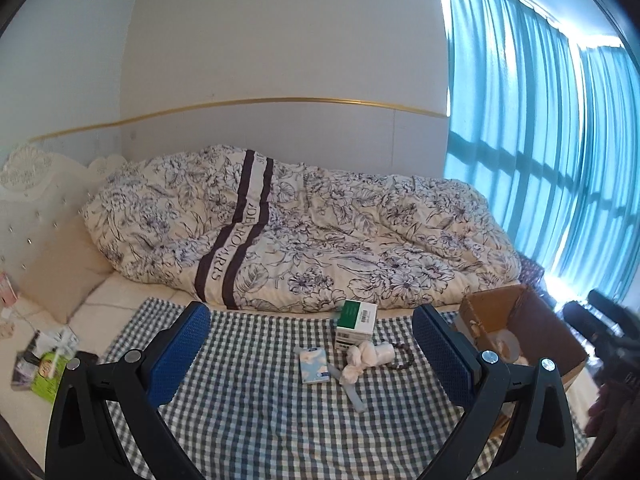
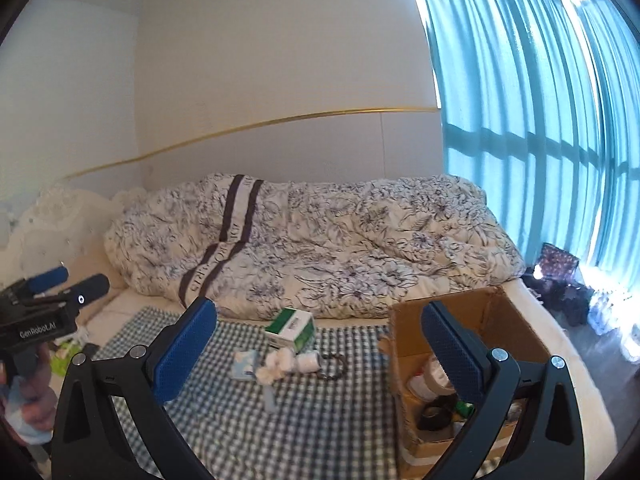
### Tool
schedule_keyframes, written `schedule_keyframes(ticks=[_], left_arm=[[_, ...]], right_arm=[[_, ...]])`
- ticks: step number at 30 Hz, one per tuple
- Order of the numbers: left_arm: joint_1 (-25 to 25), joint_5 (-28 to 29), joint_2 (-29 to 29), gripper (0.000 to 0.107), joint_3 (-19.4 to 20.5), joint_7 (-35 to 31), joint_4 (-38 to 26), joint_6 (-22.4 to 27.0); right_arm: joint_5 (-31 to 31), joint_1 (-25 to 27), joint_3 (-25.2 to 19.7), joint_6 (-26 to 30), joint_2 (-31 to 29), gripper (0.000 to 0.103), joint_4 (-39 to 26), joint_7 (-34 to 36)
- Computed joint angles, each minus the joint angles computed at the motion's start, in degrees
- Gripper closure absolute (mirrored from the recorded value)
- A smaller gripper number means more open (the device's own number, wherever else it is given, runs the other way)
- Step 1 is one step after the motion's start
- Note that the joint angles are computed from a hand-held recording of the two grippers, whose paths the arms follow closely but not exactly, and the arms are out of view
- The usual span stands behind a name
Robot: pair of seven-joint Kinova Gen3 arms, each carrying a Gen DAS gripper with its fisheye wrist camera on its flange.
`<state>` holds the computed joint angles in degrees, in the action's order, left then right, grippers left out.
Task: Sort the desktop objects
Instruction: 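Move both open grippers toward the blue tissue packet and white tube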
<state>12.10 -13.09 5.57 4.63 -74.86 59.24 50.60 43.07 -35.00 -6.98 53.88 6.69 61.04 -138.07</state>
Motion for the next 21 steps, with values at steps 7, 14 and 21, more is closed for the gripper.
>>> schedule_keyframes(ticks=[7,14,21], left_arm=[[-0.2,-2.3,0.5,0.004,-0.5,-0.4,1.7,-1.0],[2.1,-9.5,1.8,0.004,-1.3,2.4,5.0,-4.5],[-0.4,-4.1,3.6,0.004,-0.8,-2.2,6.0,-6.8]], right_arm=[[-2.8,-0.4,0.1,-3.3,1.8,0.000,0.6,3.6],[-5.3,-2.5,2.0,-2.7,6.1,0.000,-2.5,4.9],[-9.9,-3.4,3.9,-1.7,10.8,0.000,-6.3,9.6]])
